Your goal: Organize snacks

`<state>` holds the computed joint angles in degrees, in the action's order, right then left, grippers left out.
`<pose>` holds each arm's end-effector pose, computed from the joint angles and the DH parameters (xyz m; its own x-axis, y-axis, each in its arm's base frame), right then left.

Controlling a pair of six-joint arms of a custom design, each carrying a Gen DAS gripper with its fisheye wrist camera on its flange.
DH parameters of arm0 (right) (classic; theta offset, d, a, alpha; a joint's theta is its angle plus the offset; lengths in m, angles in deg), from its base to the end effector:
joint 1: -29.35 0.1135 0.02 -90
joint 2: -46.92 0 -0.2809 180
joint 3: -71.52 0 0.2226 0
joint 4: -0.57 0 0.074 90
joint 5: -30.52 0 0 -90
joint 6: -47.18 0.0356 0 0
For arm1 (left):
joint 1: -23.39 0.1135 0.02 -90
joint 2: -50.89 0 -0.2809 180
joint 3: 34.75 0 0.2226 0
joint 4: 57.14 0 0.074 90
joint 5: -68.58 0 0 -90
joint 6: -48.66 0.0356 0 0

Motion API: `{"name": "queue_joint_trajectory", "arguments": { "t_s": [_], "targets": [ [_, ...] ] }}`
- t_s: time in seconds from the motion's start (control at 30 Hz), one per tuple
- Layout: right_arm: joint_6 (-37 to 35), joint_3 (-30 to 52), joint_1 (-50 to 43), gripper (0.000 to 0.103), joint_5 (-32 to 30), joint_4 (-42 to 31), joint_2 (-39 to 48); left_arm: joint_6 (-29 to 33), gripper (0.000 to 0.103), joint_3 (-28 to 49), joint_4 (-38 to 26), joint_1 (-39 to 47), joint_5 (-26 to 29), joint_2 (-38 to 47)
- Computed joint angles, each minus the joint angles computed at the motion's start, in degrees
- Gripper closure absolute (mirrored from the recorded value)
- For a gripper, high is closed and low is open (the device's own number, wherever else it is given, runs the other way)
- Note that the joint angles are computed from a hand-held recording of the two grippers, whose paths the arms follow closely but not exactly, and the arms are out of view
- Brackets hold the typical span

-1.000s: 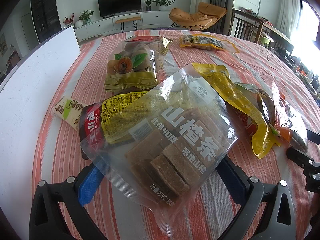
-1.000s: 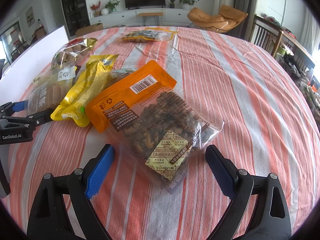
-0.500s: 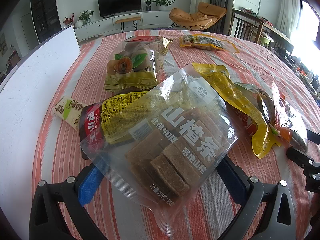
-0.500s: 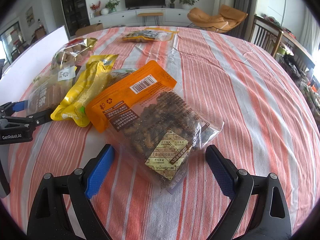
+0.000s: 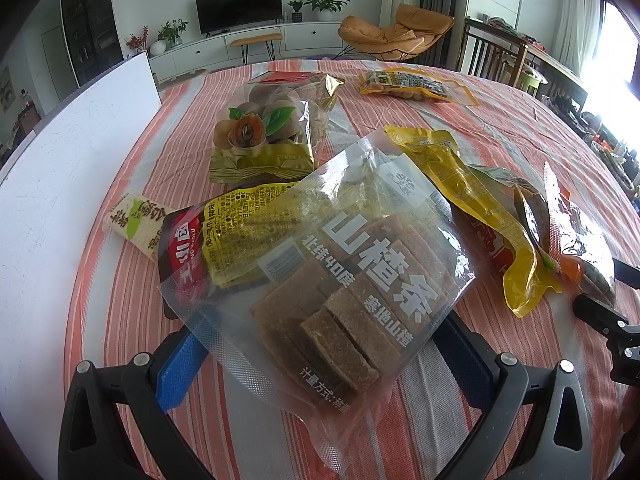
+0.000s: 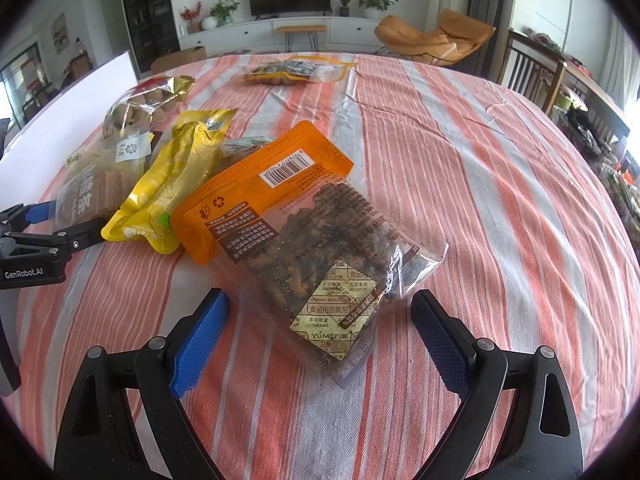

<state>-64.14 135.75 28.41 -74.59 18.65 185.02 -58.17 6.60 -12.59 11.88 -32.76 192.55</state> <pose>0.3520 0.0035 -0.0024 -0.7228 -0.3392 -0.6021 -0.4224 0.9064 -0.0036 0.2579 -0.0454 -0.0213 -0.8006 -0.1267 -0.5856 -0.1510 0.9885 -0.0073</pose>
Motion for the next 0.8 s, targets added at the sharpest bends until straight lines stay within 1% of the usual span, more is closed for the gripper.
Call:
{"name": "queue_joint_trajectory", "arguments": {
  "t_s": [0.8],
  "targets": [
    [0.0, 0.2, 0.0, 0.008, 0.0, -0.2, -0.1, -0.1, 0.000, 0.1, -0.2, -0.1, -0.1, -0.1]
  ]
}}
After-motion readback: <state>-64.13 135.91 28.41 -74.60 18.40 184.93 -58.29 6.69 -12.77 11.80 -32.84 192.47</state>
